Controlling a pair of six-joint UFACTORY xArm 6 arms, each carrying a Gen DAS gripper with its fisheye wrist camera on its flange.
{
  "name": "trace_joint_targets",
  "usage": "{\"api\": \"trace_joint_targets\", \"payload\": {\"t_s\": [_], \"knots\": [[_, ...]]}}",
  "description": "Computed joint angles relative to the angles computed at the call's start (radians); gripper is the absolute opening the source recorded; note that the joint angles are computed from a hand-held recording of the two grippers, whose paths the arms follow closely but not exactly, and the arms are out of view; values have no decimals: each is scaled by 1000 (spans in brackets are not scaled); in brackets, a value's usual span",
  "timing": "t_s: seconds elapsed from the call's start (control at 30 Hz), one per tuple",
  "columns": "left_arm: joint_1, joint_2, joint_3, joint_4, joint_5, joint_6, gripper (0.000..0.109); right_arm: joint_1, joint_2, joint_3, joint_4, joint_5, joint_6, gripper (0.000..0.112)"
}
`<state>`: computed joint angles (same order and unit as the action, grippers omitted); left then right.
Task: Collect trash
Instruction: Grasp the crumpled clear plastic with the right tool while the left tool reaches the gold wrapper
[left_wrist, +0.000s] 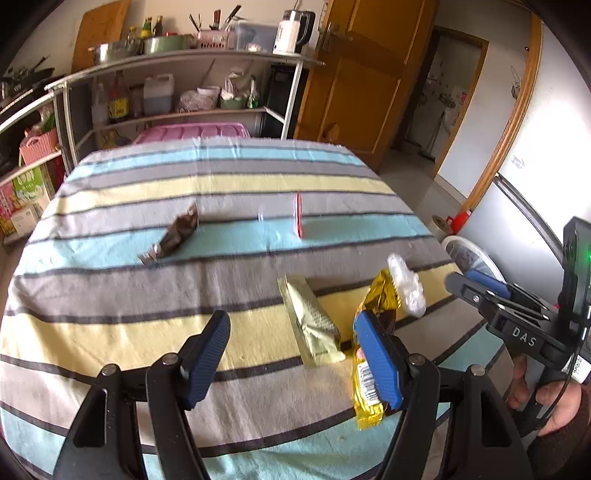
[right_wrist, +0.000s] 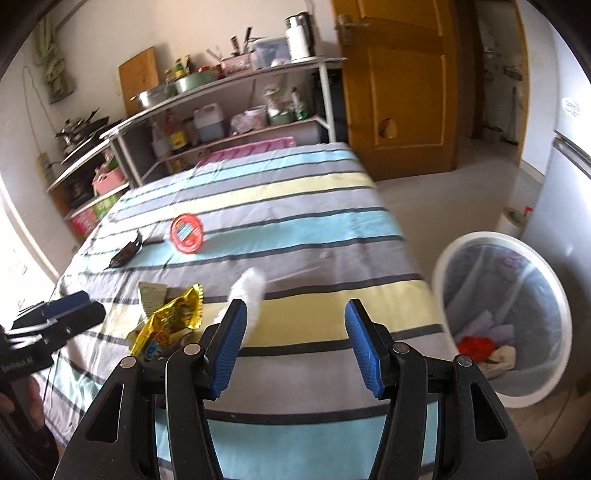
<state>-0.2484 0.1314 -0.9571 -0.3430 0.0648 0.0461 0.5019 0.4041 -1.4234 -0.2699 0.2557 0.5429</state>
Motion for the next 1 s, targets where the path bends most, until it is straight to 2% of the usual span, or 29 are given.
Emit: {"api": "trace_joint_targets", "payload": {"t_s": [0.13, 0.2, 0.27, 0.37, 0.43, 0.5, 0.6, 0.67, 0.73, 0.8, 0.93, 1.0], "knots": [[-25, 16, -25, -233, 26, 208, 73, 23, 59, -68, 178, 24, -161, 56], [-31, 22, -38, -317, 42, 286, 73, 27, 88, -108, 166, 55, -142, 56], [-31, 24, -38, -298, 45, 266, 73, 30, 115, -144, 172, 71, -154, 56], [-34, 13, -38, -365, 67, 319, 73, 33, 151, -192, 204, 96, -188, 54], [-48, -5, -33, -488, 73, 438, 73, 36, 170, -217, 262, 102, -239, 40], [-57, -15, -29, -534, 84, 493, 73, 39, 180, -232, 288, 99, -273, 32], [-68, -7, -32, -478, 93, 459, 73, 43, 191, -250, 334, 106, -321, 20], [-74, 2, -40, -473, 101, 458, 73, 45, 190, -249, 342, 108, -335, 17], [-76, 14, -43, -392, 96, 392, 72, 46, 186, -244, 346, 107, -341, 12], [-83, 25, -49, -364, 89, 370, 66, 44, 175, -231, 352, 102, -352, 7], [-76, 44, -59, -211, 111, 238, 55, 40, 154, -201, 350, 87, -344, 6], [-82, 43, -55, -219, 107, 248, 50, 38, 142, -183, 361, 79, -350, 6]]}}
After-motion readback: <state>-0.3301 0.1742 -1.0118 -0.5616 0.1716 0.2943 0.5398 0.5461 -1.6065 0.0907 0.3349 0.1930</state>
